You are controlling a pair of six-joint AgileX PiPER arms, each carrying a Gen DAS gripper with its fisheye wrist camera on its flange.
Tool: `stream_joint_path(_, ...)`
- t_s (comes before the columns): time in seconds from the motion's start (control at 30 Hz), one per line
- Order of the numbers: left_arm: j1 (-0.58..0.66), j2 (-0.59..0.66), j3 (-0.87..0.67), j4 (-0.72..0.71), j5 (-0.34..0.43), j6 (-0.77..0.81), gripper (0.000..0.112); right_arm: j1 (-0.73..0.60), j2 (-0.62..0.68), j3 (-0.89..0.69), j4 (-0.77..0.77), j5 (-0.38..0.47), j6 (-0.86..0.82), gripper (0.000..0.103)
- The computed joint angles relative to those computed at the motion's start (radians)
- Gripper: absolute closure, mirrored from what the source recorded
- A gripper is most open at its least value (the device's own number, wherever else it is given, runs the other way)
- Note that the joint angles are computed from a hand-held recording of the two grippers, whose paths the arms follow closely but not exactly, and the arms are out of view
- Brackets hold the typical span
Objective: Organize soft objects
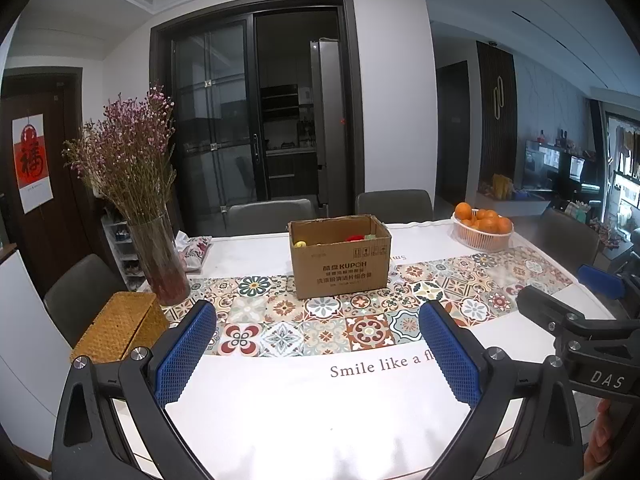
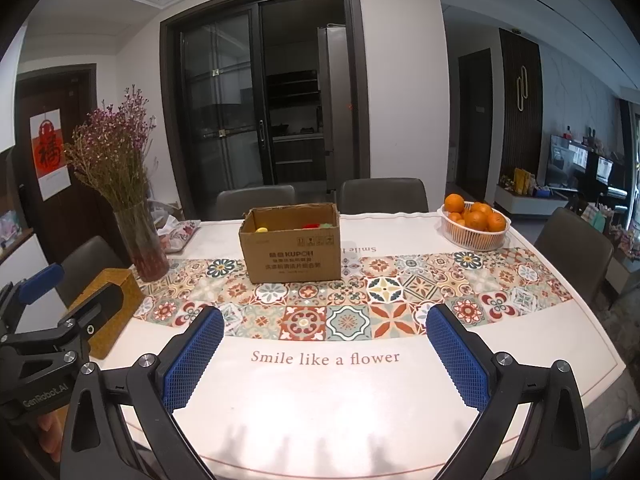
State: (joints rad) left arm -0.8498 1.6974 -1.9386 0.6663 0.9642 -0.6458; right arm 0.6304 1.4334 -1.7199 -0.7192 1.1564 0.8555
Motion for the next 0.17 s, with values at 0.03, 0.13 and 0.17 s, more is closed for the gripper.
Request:
stream_joint_path(0.03,-0.001,0.001,-0.001,0.003,0.002,-0.003,0.009,-0.001,0.0,0.0,0.002,-0.002,0.0,0.0)
stream_joint_path(0.13,0.004,-0.009,0.015,0.006,-0.006,-0.007,0.009,-0.001,0.005,-0.006,0.004,-0.005,-0.005,0.0)
stream_joint_path(0.17,0.004,-0.012,0.021,0.011,-0.008,-0.013,0.009,0.0,0.009,-0.011,0.005,-0.005,-0.008,0.0)
